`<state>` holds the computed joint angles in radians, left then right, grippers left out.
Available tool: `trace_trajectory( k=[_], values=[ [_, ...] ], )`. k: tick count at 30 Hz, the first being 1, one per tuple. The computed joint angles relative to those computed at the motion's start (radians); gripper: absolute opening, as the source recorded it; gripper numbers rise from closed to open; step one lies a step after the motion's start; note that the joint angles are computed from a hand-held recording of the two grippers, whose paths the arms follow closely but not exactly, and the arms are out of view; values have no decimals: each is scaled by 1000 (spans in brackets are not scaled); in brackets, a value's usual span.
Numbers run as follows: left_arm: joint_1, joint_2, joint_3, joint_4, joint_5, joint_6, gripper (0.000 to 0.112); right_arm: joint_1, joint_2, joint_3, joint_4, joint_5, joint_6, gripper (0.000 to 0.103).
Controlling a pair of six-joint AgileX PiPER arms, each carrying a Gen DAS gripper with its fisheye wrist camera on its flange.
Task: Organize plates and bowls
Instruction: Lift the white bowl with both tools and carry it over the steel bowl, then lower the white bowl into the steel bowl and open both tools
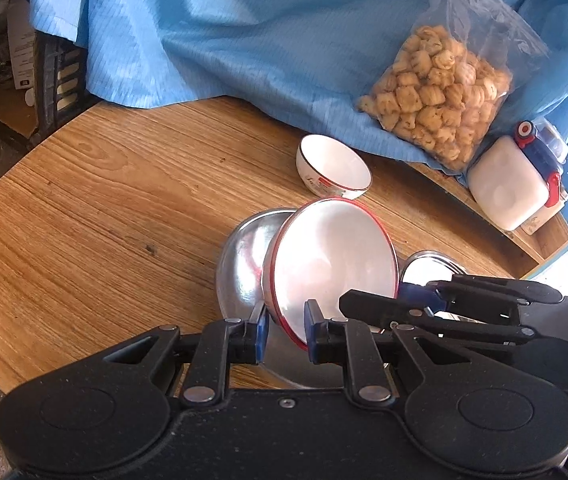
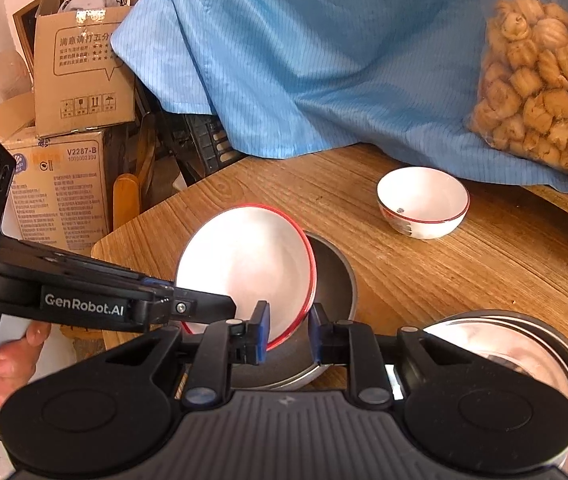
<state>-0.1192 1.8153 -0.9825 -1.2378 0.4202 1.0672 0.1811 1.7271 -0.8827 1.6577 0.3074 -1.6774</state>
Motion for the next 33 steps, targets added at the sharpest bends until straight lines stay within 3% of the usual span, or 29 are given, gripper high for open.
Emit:
trace_trajectory(
  k=[22,27,33],
  values=[
    [-13,37,-117,322,76,-310,25,1,71,-212,-822,110,800,29],
    [-33,35,-128,397,61,-364,31,12,83,-232,-887,110,848,31],
    [-43,38,-141,454,61,-405,32,0,88,-239,-860,128,812,31]
  ],
)
